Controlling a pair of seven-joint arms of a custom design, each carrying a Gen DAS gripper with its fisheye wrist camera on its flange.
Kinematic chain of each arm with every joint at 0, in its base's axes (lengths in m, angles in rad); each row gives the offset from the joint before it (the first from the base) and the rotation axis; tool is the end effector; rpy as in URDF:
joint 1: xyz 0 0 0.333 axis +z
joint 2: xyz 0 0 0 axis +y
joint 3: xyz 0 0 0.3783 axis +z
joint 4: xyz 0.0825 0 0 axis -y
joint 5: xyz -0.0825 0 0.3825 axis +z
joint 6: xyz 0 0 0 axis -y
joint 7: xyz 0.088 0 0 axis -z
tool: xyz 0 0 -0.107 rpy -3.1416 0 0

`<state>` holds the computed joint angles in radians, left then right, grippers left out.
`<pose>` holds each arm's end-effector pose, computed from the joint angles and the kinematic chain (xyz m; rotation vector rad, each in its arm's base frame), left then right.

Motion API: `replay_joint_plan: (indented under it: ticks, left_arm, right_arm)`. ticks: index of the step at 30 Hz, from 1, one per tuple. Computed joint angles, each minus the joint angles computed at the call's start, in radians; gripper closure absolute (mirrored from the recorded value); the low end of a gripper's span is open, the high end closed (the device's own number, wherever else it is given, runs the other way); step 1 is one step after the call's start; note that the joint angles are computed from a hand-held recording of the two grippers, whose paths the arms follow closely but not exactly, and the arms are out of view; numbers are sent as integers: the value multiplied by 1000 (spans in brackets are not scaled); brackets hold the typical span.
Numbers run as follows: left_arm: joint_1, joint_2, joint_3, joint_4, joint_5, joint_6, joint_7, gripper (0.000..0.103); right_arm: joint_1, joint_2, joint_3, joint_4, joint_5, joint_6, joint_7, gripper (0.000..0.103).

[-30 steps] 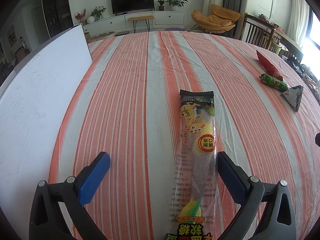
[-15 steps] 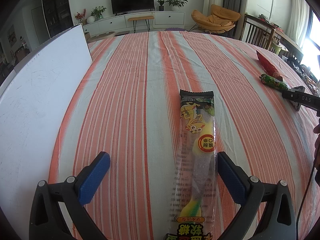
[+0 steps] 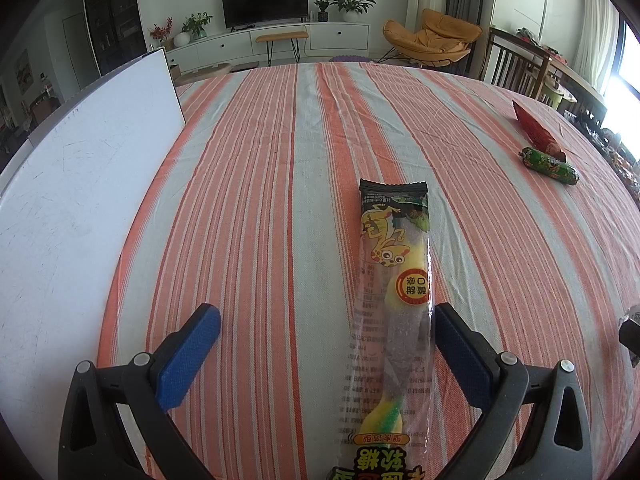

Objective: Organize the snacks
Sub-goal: 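Hold the Astavt packet in the left tool and the triangular packet in the right tool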

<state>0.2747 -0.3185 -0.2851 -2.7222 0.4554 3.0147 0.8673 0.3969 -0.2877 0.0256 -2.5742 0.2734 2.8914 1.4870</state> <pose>0.4076 -0.0407 0.4402 -2.0522 1.6036 -0.5354 0.4133 0.1692 0.4909 -2.0279 1.5534 -0.3090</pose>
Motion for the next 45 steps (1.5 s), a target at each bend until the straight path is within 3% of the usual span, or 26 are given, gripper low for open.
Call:
replay_joint_plan:
  ticks: [3, 6, 8, 11, 13, 15, 20, 33, 45]
  left_arm:
    - [-2, 0, 2, 0, 0, 0, 0, 0]
    - [-2, 0, 2, 0, 0, 0, 0, 0]
    - [-3, 0, 3, 0, 0, 0, 0, 0]
    - [-2, 1, 2, 0, 1, 0, 0, 0]
    - [-3, 0, 3, 0, 0, -1, 0, 0]
    - [-3, 0, 3, 0, 0, 0, 0, 0]
    - [-4, 0, 4, 0, -1, -1, 1, 0]
    - [-4, 0, 4, 0, -2, 0, 2, 0]
    - [-4, 0, 4, 0, -2, 0, 3, 0]
  right_arm:
    - [34, -81, 29, -78, 43, 32, 57, 52]
    - [14, -108, 106, -129, -7, 91, 172, 51]
    - [-50, -97, 186, -137, -90, 103, 254, 51]
    - [-204, -98, 338, -153, -247, 140, 382, 49]
    - [-224, -98, 351, -154, -290, 146, 414, 45]
    - [-238, -94, 356, -162, -325, 170, 444, 33]
    - [-339, -94, 450, -140, -463, 140, 534, 22]
    - [-260, -79, 352, -134, -607, 124, 646, 18]
    - [-230, -74, 317, -130, -660, 118, 688, 18]
